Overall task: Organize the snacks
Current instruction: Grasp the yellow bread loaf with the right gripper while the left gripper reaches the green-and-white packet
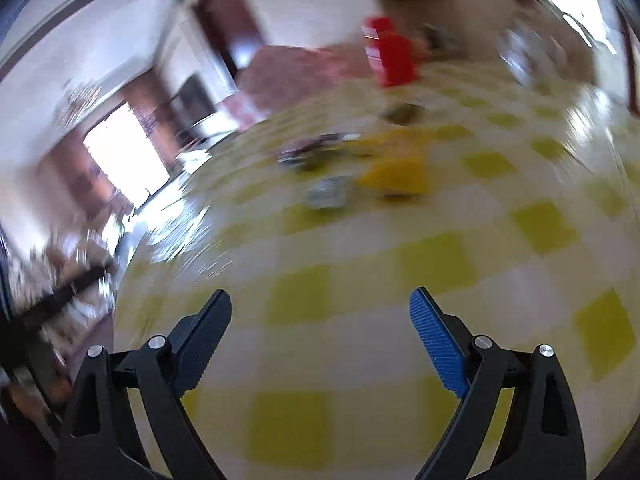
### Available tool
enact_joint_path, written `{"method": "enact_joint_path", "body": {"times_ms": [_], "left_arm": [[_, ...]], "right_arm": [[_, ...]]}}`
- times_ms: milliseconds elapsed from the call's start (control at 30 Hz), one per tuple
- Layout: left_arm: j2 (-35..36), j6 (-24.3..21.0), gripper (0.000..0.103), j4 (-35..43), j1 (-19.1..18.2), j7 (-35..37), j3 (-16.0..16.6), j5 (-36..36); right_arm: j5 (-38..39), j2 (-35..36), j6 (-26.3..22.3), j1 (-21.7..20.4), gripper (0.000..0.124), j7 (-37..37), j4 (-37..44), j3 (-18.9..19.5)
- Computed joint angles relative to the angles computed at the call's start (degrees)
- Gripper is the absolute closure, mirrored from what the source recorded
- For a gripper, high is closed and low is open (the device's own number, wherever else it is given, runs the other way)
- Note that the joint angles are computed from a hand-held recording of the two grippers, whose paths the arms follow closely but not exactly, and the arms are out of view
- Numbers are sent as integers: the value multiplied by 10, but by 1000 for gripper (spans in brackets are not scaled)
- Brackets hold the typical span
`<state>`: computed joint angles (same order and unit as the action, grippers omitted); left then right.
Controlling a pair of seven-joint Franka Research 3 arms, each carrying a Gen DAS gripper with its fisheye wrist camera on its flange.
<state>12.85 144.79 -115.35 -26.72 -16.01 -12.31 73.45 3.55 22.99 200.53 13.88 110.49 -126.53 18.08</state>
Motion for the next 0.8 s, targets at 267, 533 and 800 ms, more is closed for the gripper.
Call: {"method": "enact_joint_path", "body": {"times_ms": [267, 533, 800], "left_arm": [[207, 16, 1, 236, -36, 56, 34, -75], [210, 32, 1, 235, -72, 18, 90, -97], [253, 38, 1, 302, -68, 132, 82, -138]], "right_arm": [[99, 104, -160, 67, 36, -27, 217, -109], [39, 275, -389, 200, 36, 72, 529, -286], [4, 257, -357, 121, 73, -20, 486, -204]]}}
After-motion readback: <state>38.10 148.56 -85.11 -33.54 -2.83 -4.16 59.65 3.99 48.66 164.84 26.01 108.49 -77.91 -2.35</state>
